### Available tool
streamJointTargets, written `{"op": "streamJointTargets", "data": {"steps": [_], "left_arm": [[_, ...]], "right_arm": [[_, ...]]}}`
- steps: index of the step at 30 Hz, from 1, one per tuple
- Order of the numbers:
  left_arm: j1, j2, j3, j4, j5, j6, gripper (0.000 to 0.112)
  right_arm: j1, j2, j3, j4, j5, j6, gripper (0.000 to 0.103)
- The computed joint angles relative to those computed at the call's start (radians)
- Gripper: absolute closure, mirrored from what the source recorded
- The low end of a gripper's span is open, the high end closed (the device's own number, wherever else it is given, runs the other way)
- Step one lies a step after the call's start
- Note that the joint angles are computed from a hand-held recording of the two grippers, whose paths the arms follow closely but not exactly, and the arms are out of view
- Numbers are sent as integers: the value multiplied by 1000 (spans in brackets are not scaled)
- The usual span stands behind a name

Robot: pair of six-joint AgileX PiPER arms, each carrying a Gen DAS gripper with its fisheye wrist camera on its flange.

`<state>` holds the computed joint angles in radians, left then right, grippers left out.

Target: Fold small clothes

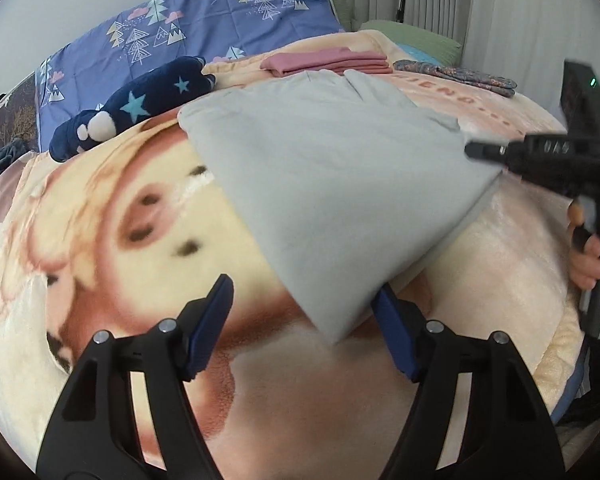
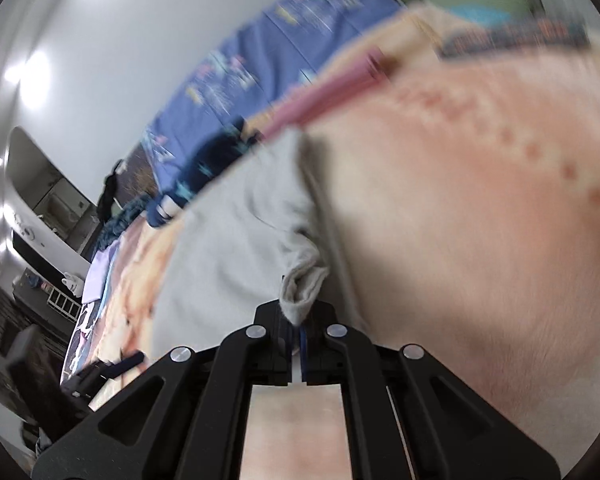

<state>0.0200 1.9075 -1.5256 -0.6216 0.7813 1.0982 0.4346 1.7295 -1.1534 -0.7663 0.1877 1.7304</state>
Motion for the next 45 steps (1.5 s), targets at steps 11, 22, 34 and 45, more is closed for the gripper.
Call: {"op": "streamJointTargets", "data": {"steps": [11, 22, 34, 45], "left_arm": [[31, -23, 45, 18, 29, 38, 96], [75, 3, -96, -127, 202, 84, 100], [10, 122, -150, -63, 182, 10, 95], [15, 367, -680, 8, 298, -273, 70]], "right_arm": [[43, -21, 14, -2, 37, -46, 101], [71, -111, 35, -277, 159, 167, 90], [47, 117, -265, 207, 387, -457, 97], [-90, 351, -829, 467, 523, -1077, 85]]}}
